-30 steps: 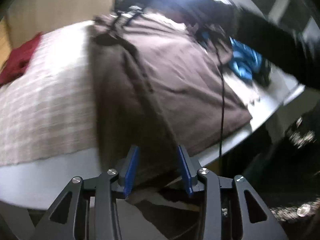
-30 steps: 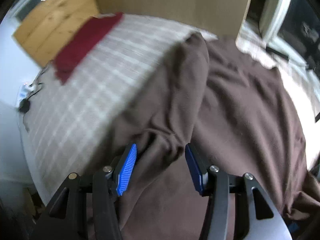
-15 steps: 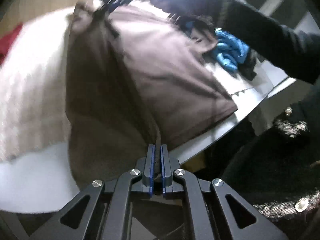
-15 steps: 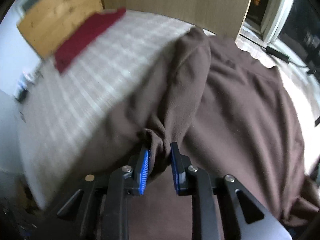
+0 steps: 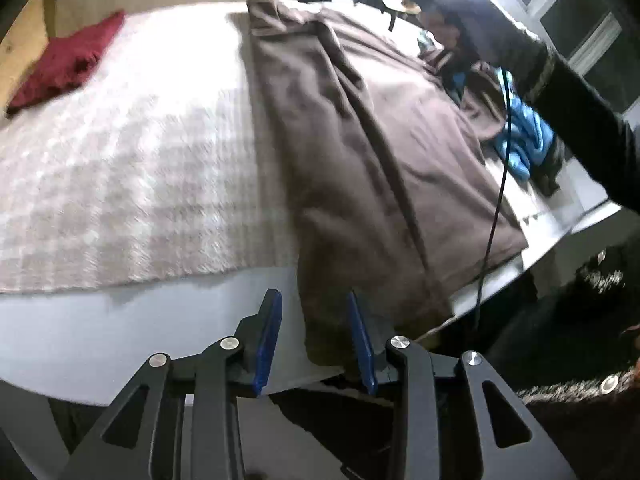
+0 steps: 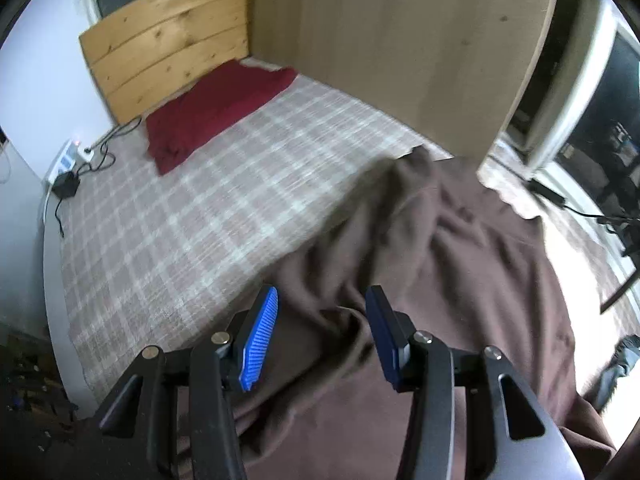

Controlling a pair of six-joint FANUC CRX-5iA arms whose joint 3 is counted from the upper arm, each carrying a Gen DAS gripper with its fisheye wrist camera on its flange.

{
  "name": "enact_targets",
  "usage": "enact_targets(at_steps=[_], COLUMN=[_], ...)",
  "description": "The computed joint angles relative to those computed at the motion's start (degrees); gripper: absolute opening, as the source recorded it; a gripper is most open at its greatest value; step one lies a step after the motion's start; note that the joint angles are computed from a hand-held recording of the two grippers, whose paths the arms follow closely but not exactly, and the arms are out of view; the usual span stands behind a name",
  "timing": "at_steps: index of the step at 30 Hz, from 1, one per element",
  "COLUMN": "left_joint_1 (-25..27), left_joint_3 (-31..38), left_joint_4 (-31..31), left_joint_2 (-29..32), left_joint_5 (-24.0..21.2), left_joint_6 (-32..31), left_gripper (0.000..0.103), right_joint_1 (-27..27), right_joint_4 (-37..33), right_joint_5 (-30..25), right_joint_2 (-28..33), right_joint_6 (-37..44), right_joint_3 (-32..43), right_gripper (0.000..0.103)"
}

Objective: Fold clothes

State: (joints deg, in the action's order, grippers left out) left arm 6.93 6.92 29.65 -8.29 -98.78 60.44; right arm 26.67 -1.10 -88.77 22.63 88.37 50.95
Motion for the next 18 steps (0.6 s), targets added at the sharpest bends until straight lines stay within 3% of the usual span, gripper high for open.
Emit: enact_targets(at_steps=[1, 2, 4, 6, 10, 12, 14, 18], left_joint_1=[-0.11, -0.26, -0.26, -0.19, -1.06, -2.18, -2.96, -6.86], left_joint_3=[-0.62, -1.23, -1.53, -0.47, 3.92, 6.52, 8.42, 9.52], left_joint_4=[0.76, 1.44, 3.04, 1.56, -5.53, -8.32, -8.54, -4.52], left_joint_2=[0.22, 0.38, 0.13, -0.77, -1.16, -0.71, -0.36, 2.02], left_joint_5=[-0.48, -0.92, -1.72, -2.05, -4.20, -4.75, -4.26, -0.13], left_joint_6=[-0.15, -0.29, 0.07, 0.79, 2.73, 3.31, 3.81, 4.02], left_gripper=[0.029, 0.011, 0.009, 0.010, 0.010, 0.010, 0.020, 0.027], right_joint_1=[0.13, 0.27, 0.99, 1.67, -2.59, -5.05, -6.43, -7.72], right_joint_4=[-0.10, -0.21, 1.26, 4.50, -2.76, -5.64, -6.18, -7.73], right_joint_5=[-0.48, -0.96, -1.07, -0.38, -3.52, -3.35, -3.00, -6.45], right_joint_2=[0.47, 0.95, 1.51, 1.41, 1.48, 2.07, 3.58, 11.37], right_joint_6=[0.00, 0.00, 0.51, 1.58, 0.91, -0.85, -1.89, -3.31], right_joint_3=[0.10, 0.19, -0.88, -3.74, -0.93, 2.57, 6.39, 19.64], right_gripper=[0.046, 0.046, 0.046, 0.046, 0.045, 0.045, 0.045, 0.044])
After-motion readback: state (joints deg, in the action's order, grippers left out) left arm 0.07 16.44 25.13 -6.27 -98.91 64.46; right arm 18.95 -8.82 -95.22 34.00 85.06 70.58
